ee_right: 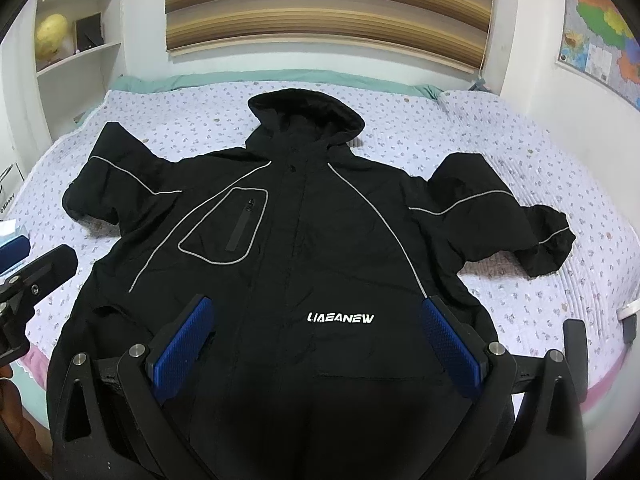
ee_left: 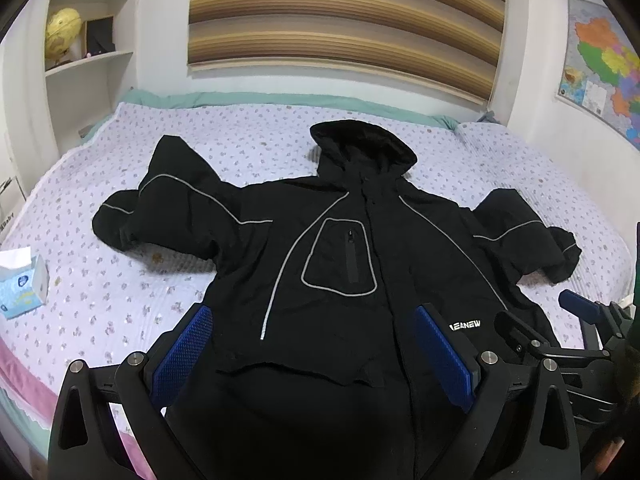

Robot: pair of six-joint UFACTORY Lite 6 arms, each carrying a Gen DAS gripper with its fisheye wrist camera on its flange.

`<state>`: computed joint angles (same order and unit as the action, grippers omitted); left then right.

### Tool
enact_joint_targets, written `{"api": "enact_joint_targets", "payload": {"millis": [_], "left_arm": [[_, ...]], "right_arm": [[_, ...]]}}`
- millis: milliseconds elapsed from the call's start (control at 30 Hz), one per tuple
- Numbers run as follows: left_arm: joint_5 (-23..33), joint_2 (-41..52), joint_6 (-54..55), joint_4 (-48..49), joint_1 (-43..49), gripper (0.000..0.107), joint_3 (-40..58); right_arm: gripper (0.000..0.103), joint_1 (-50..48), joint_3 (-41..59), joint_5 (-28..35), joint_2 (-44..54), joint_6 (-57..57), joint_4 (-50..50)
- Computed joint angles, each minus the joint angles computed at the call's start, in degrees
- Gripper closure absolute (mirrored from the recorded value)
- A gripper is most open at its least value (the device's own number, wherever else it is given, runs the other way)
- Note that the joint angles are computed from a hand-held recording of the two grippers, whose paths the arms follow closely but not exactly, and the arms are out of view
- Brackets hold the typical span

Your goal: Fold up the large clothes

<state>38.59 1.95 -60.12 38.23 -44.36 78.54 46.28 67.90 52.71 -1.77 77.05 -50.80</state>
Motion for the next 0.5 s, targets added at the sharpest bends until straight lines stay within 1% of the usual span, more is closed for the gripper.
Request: {"api": "enact_joint_targets", "payload": {"millis": [233, 500], "left_arm": [[-0.4, -0.3, -0.17, 0.18, 0.21, 0.007, -0.55], [-0.53, -0.52, -0.33, 0.12, 0.26, 0.007, -1.11]], "right_arm": [[0.0, -1.09, -0.41, -1.59, -0.58, -0.41, 1.85], [0.0, -0.92, 0.09, -1.57, 0.29, -0.6, 2.01]]}}
